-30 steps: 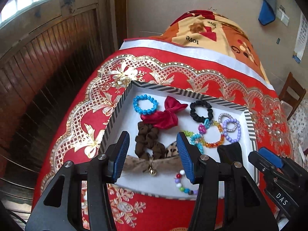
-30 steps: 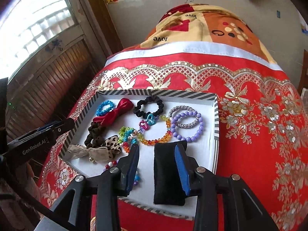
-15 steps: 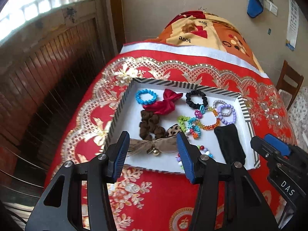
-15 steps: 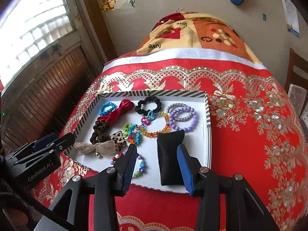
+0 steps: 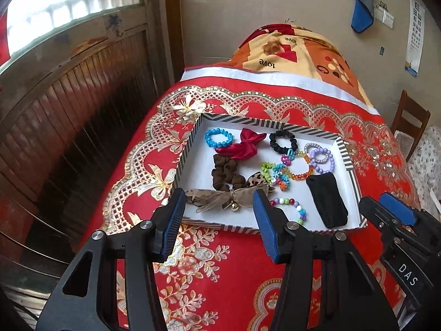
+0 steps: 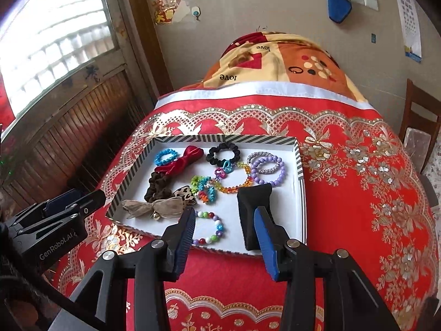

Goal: Organize jewelry

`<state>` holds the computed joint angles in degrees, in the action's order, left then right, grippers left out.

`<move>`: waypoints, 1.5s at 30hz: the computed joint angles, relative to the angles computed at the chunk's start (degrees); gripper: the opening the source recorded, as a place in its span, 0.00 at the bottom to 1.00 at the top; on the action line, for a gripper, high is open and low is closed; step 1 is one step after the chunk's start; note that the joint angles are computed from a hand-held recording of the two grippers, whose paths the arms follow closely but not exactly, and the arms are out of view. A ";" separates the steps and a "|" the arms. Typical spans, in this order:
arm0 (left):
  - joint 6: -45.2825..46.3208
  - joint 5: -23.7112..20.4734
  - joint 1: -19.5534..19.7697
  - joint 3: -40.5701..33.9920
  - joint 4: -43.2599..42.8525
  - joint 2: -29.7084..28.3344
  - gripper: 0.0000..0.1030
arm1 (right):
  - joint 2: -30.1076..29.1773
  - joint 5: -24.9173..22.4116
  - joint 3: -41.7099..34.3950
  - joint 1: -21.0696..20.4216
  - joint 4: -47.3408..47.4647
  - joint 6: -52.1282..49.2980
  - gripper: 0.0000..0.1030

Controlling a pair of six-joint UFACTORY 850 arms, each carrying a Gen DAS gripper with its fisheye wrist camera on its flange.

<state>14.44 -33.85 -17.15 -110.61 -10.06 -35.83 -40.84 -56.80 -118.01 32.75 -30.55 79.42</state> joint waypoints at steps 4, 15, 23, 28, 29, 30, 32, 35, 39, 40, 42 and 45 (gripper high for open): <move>1.34 2.03 0.22 2.56 -0.28 1.92 0.49 | -0.05 -0.95 -0.54 0.64 -0.62 0.72 0.42; 3.13 5.03 0.50 7.02 -0.93 5.36 0.49 | 0.25 -2.71 -1.32 2.56 -3.79 3.11 0.57; 3.65 5.92 0.51 8.61 -1.61 6.69 0.49 | 0.99 -3.61 -0.50 3.19 -4.61 4.24 0.57; 4.01 6.10 0.47 8.94 -1.87 6.98 0.49 | 1.24 -3.70 -0.26 3.35 -4.29 3.82 0.57; 4.05 6.13 0.45 9.01 -1.88 7.04 0.49 | 1.19 -3.72 -0.33 3.36 -4.25 3.75 0.57; 4.10 6.12 0.45 9.03 -1.92 7.06 0.49 | 1.10 -3.72 -0.45 3.37 -4.20 3.67 0.57; 3.86 6.21 0.44 9.06 -1.74 7.06 0.49 | 0.99 -3.59 -0.57 3.35 -3.98 3.45 0.57; 3.70 6.22 0.40 9.11 -1.52 7.10 0.49 | 0.77 -3.56 -0.87 3.32 -3.59 2.92 0.57; 3.54 6.19 0.40 9.10 -1.33 7.08 0.49 | 0.16 -3.67 -1.75 3.26 -3.12 2.14 0.57; 3.51 6.23 0.38 9.11 -1.25 7.09 0.49 | 0.01 -3.70 -1.98 3.21 -2.98 1.91 0.57; 3.42 6.31 0.39 9.11 -1.06 7.05 0.49 | -0.25 -3.78 -2.36 3.16 -2.75 1.44 0.57; 3.52 6.20 0.43 8.93 -1.06 6.79 0.49 | -0.61 -3.78 -2.82 3.03 -2.38 0.97 0.57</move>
